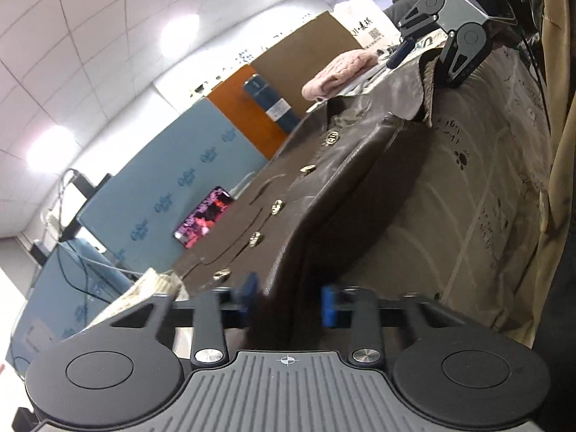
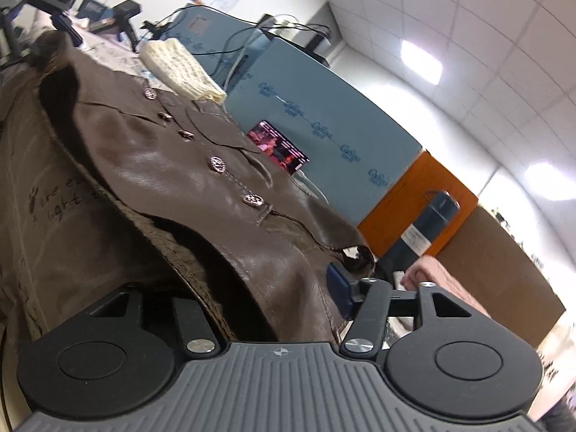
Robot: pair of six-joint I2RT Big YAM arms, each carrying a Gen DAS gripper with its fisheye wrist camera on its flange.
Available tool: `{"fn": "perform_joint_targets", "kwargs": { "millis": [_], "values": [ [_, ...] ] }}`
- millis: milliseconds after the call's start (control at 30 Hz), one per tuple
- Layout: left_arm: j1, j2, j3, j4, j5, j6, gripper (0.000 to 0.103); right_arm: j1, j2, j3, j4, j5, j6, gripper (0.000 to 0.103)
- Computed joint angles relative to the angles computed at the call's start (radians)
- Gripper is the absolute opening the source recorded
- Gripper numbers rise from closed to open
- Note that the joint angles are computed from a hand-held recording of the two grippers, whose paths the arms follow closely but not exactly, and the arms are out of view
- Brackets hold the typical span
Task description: Fold clothes
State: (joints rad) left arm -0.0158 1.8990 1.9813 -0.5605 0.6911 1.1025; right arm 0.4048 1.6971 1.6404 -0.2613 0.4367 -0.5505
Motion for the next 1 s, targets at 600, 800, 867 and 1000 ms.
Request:
{"fn": "perform_joint_targets", "kwargs": {
  "millis": [600, 800, 867, 1000],
  "values": [
    [0.001, -0.069, -0.16, 0.409, 0.025, -0.343, 0.006, 0.012, -0.071, -0.047, -0.062, -0.031, 0.042, 0.008],
    [-0.018, -0.039, -0.151, 0.549, -0.02, -0.42, 0.007, -0.024, -0.087, -0.078, -0.039, -0.043, 0.156, 0.016],
    [-0.025, -0.015, -0.125, 0.598, -0.035, -0.451, 0.007, -0.043, -0.099, -0.089, -0.003, -0.107, 0.208, 0.01],
    [-0.045, 0.068, -0.005, 0.656, -0.072, -0.504, 0.007, -0.088, -0.098, -0.078, 0.094, -0.238, 0.294, 0.007]
  ]
}}
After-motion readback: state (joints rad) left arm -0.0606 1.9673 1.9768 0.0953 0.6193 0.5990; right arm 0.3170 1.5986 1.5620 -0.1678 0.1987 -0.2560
